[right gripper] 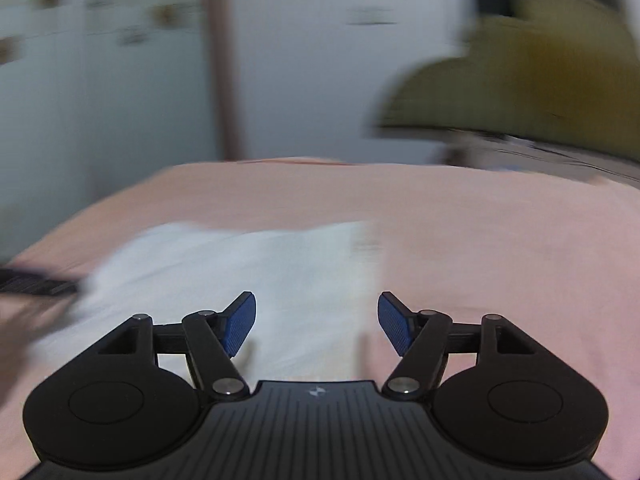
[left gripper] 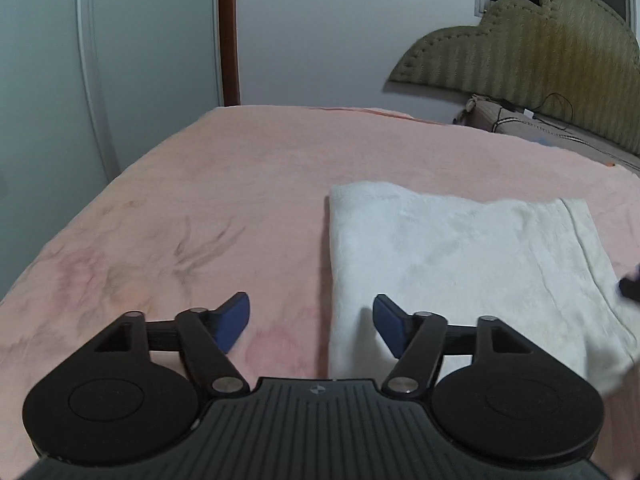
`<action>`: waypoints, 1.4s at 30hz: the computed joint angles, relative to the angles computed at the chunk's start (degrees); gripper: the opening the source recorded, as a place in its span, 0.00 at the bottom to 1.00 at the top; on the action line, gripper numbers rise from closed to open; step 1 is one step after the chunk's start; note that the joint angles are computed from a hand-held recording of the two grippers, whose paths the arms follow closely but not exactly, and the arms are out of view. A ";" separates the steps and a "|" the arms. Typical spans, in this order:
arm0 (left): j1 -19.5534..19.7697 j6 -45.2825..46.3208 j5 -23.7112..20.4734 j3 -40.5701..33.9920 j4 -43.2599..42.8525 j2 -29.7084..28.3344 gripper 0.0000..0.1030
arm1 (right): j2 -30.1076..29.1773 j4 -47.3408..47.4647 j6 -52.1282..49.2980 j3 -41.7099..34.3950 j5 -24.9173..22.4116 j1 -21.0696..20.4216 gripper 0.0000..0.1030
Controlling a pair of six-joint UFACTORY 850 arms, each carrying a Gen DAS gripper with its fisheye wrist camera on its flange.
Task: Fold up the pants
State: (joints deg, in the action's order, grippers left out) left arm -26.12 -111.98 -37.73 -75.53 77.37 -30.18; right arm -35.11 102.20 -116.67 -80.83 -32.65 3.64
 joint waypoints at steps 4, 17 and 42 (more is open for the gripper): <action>-2.23 4.65 0.23 0.50 -2.45 -0.30 0.74 | -1.82 -13.61 10.19 -1.69 1.52 1.64 0.64; -9.19 3.11 -7.11 2.12 5.03 -0.02 0.78 | 1.36 -0.30 6.05 3.77 7.25 -0.16 0.68; -11.40 -2.88 -5.69 6.28 -3.77 1.69 0.91 | 8.37 -13.42 15.33 11.81 13.64 3.00 0.91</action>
State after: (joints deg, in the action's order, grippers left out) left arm -37.52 -114.86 -43.41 -69.25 73.60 -28.49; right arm -26.74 88.78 -101.34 -69.03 -19.01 6.64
